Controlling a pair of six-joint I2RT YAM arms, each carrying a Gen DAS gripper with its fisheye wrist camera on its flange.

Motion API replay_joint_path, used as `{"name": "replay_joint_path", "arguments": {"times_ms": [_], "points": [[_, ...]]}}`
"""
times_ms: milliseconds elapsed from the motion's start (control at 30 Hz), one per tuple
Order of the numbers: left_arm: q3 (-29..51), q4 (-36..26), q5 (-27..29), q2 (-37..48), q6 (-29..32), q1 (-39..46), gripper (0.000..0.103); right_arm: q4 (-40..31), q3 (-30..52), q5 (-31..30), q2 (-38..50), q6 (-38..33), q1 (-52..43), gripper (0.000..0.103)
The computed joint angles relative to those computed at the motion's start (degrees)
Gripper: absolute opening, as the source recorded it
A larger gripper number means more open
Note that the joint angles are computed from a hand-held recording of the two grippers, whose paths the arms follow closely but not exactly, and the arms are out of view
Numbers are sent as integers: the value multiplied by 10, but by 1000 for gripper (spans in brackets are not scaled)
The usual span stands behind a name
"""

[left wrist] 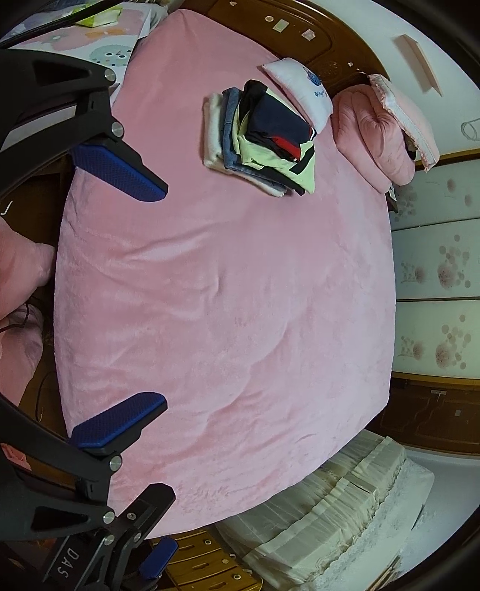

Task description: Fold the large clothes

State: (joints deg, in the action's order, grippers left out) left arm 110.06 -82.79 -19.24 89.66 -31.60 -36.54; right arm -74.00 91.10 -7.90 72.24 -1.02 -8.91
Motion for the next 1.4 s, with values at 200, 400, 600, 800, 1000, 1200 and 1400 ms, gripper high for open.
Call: {"name": "replay_joint_path", "arguments": {"times_ms": [200,400,600,800,1000,1200,1400], "points": [[3,-1,12,6,4,13,102,1,8,15,9,3,18,103],[8,-2,24,12,8,26,102,5,12,30,9,8,37,103],[0,-3,30,13,3,34,102,8,13,35,12,-1,49,103],[-6,5,37,18,0,39,102,11,18,37,16,-14,50,103],[-16,13,36,14,-8,39,102,7,18,42,20,-19,53,103],[-4,4,18,19,-16,32,102,13,15,36,24,-19,53,103],[-3,1,9,20,-23,25,102,13,11,38,22,-21,55,103]]}}
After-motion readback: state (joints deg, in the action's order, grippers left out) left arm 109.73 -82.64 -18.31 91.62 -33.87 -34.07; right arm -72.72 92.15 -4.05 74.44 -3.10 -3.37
